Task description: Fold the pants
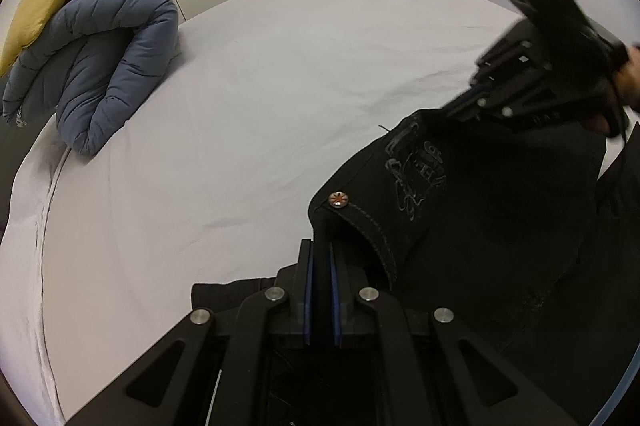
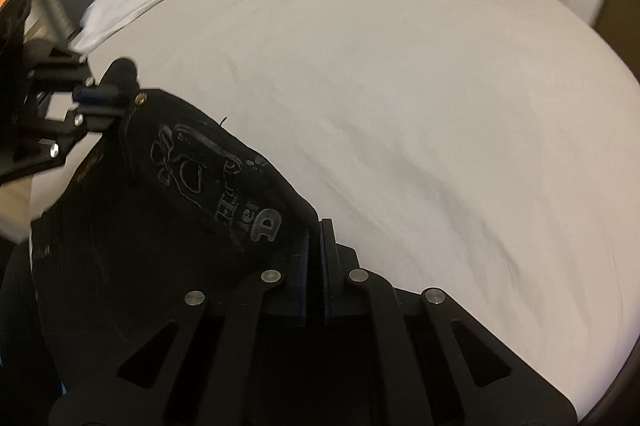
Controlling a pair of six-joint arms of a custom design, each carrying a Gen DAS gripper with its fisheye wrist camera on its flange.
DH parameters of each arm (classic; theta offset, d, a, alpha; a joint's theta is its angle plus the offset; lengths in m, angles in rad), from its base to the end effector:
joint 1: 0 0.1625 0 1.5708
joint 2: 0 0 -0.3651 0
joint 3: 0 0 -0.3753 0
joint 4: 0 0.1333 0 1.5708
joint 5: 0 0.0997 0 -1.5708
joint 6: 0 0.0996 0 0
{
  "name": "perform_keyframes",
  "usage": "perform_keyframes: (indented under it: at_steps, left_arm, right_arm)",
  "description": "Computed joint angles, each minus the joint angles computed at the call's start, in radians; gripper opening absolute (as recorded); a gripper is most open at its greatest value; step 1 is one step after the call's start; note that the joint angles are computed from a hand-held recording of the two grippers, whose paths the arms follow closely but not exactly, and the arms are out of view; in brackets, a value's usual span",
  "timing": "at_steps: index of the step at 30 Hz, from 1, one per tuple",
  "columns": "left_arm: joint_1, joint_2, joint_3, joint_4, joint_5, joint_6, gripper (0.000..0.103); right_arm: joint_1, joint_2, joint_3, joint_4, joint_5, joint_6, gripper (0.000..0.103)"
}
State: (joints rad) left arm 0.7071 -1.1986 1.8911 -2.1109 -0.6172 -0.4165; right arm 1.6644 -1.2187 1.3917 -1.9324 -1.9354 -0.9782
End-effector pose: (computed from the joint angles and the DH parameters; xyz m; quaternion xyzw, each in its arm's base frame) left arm -0.2494 -0.4953 0.1909 0.2305 0.8561 -0.2191 0.4074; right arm 0.1545 -0.5992 0.3679 0.4852 -0.8505 0.0064 0.2028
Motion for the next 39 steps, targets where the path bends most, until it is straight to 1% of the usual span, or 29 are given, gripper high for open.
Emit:
perform_keyframes:
  at_steps: [3, 4, 5, 6, 7, 8, 9, 10, 11, 13, 16, 17, 18, 20, 21, 22, 23, 24, 26, 27, 28, 29, 30, 31, 33, 35, 36, 38, 39]
  left_arm:
    - [-0.012, -0.011, 0.014, -0.006, -0.007, -0.032, 0.007]
    - [-0.019, -0.016, 0.021, -0.002, -0.007, -0.048, 0.007]
    - [-0.026, -0.018, 0.027, -0.002, -0.009, -0.061, 0.007]
    - [-0.033, -0.024, 0.035, -0.002, -0.012, -0.077, 0.007]
    - [-0.043, -0.032, 0.046, -0.003, -0.016, -0.093, 0.007]
    - [-0.052, -0.036, 0.052, 0.004, -0.017, -0.110, 0.007]
    - [-0.065, -0.044, 0.064, 0.007, -0.020, -0.130, 0.007]
    - [-0.078, -0.056, 0.079, 0.007, -0.028, -0.150, 0.007]
    - [-0.090, -0.066, 0.091, 0.010, -0.035, -0.164, 0.007]
    - [-0.118, -0.084, 0.120, 0.033, -0.047, -0.200, 0.007]
    - [-0.168, -0.117, 0.170, 0.075, -0.067, -0.259, 0.007]
    - [-0.185, -0.131, 0.189, 0.082, -0.075, -0.273, 0.007]
    - [-0.209, -0.152, 0.217, 0.086, -0.089, -0.286, 0.007]
    - [-0.257, -0.185, 0.258, 0.127, -0.109, -0.308, 0.007]
    - [-0.283, -0.197, 0.276, 0.158, -0.119, -0.318, 0.007]
    - [-0.301, -0.205, 0.290, 0.178, -0.133, -0.324, 0.007]
    - [-0.319, -0.217, 0.308, 0.190, -0.160, -0.327, 0.007]
    - [-0.333, -0.225, 0.323, 0.196, -0.183, -0.330, 0.007]
    - [-0.374, -0.226, 0.347, 0.221, -0.226, -0.336, 0.007]
    - [-0.388, -0.221, 0.349, 0.242, -0.237, -0.333, 0.007]
    - [-0.405, -0.215, 0.351, 0.269, -0.249, -0.330, 0.007]
    - [-0.427, -0.210, 0.355, 0.295, -0.267, -0.334, 0.007]
    - [-0.436, -0.210, 0.358, 0.304, -0.279, -0.332, 0.007]
    - [-0.446, -0.218, 0.366, 0.309, -0.296, -0.332, 0.007]
    - [-0.458, -0.229, 0.377, 0.325, -0.319, -0.331, 0.007]
    - [-0.472, -0.238, 0.385, 0.341, -0.338, -0.327, 0.007]
    - [-0.481, -0.243, 0.391, 0.346, -0.348, -0.326, 0.007]
    - [-0.499, -0.251, 0.402, 0.351, -0.365, -0.325, 0.007]
    - [-0.500, -0.252, 0.403, 0.353, -0.366, -0.317, 0.007]
  right_arm:
    - [0.012, -0.080, 0.106, -0.063, 0.018, 0.092, 0.004]
    - [0.009, -0.081, 0.100, -0.064, 0.028, 0.118, 0.004]
    - [-0.001, -0.103, 0.105, -0.054, 0.047, 0.149, 0.004]
    - [-0.003, -0.122, 0.127, -0.058, 0.074, 0.194, 0.004]
    - [0.002, -0.132, 0.158, -0.080, 0.085, 0.215, 0.004]
    - [-0.001, -0.142, 0.166, -0.080, 0.098, 0.239, 0.004]
    - [-0.005, -0.157, 0.177, -0.067, 0.114, 0.280, 0.004]
    - [-0.014, -0.171, 0.201, -0.075, 0.127, 0.291, 0.004]
    - [-0.016, -0.204, 0.266, -0.100, 0.142, 0.308, 0.004]
    - [-0.018, -0.260, 0.312, -0.097, 0.156, 0.301, 0.004]
    - [0.023, -0.370, 0.443, -0.160, 0.106, 0.197, 0.004]
    - [0.031, -0.414, 0.492, -0.184, 0.083, 0.132, 0.004]
    - [0.045, -0.475, 0.548, -0.197, 0.054, 0.049, 0.003]
    - [0.060, -0.571, 0.627, -0.196, 0.010, -0.044, 0.003]
    - [0.063, -0.608, 0.653, -0.191, -0.007, -0.076, 0.003]
    - [0.068, -0.661, 0.691, -0.186, -0.030, -0.122, 0.003]
    - [0.073, -0.689, 0.709, -0.178, -0.044, -0.146, 0.003]
    - [0.082, -0.737, 0.751, -0.174, -0.067, -0.188, 0.003]
    - [0.104, -0.834, 0.850, -0.214, -0.117, -0.304, 0.003]
    - [0.117, -0.882, 0.897, -0.233, -0.135, -0.356, 0.003]
    - [0.130, -0.919, 0.944, -0.250, -0.150, -0.391, 0.003]
    - [0.146, -0.952, 0.980, -0.252, -0.167, -0.409, 0.003]
    - [0.161, -0.985, 1.010, -0.251, -0.182, -0.425, 0.003]
    - [0.181, -1.032, 1.055, -0.260, -0.202, -0.465, 0.003]
    - [0.214, -1.104, 1.123, -0.270, -0.227, -0.515, 0.003]
    - [0.240, -1.138, 1.150, -0.254, -0.242, -0.526, 0.003]
    - [0.261, -1.175, 1.176, -0.241, -0.255, -0.540, 0.003]
    - [0.267, -1.218, 1.199, -0.216, -0.265, -0.558, 0.003]
    - [0.251, -1.244, 1.218, -0.222, -0.264, -0.588, 0.003]
